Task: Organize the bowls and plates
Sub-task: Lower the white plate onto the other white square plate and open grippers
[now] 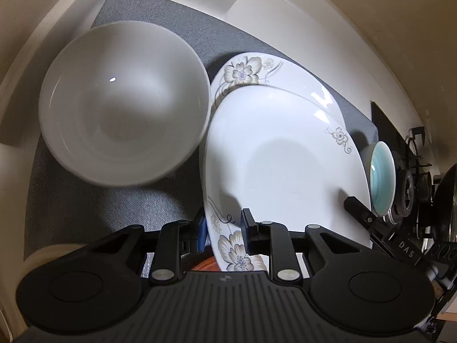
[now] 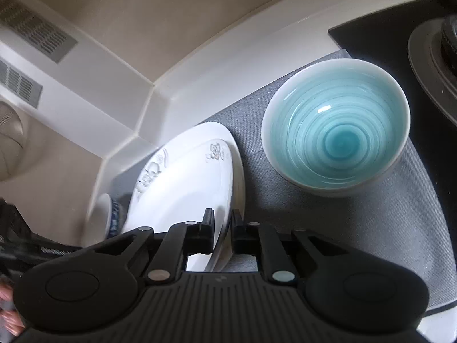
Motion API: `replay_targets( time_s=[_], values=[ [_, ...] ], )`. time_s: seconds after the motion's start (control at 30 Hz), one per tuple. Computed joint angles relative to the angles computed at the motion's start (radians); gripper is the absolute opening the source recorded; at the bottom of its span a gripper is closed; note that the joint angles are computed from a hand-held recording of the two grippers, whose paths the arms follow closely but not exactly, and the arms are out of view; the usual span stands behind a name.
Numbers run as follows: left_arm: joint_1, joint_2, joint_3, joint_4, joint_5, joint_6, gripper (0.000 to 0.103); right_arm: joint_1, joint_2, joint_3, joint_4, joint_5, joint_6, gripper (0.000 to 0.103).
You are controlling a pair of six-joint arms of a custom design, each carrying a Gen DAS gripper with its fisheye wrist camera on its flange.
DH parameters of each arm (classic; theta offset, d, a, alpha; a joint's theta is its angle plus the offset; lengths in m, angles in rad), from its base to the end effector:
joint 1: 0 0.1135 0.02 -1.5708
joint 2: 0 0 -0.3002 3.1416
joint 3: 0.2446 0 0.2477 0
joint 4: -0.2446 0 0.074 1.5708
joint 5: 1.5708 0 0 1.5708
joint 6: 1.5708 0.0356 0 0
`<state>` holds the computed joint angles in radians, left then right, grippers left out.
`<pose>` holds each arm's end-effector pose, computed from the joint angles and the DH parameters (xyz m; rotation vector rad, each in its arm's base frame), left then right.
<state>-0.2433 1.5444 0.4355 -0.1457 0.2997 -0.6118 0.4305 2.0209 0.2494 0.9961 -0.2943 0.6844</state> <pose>0.1979 -0.0599 0.1225 -0.4658 2.8831 -0.5942 0.2126 0.1090 0.0607 0.1607 2.4780 0.8625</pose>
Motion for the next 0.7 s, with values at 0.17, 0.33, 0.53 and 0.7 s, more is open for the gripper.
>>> replay_targets(
  time_s=[0.17, 0.33, 0.53, 0.7],
  values=[
    [0.025, 0.063, 0.02, 0.023, 0.005, 0.004, 0.027, 0.06, -0.02, 0.028, -0.053, 0.097, -0.029, 0.012],
    [0.069, 0.105, 0.003, 0.097, 0.044, -0.006, 0.027, 0.097, -0.03, 0.057, -0.095, 0.17, -0.048, 0.012],
    [0.028, -0.018, -0.053, 0.073, 0.0, 0.006, 0.026, 0.097, -0.019, 0.088, -0.118, 0.19, -0.031, 0.013],
    [0.007, -0.04, -0.104, 0.127, 0.024, -0.014, 0.02, 0.048, -0.034, 0.138, -0.22, 0.109, -0.056, 0.013]
  ],
)
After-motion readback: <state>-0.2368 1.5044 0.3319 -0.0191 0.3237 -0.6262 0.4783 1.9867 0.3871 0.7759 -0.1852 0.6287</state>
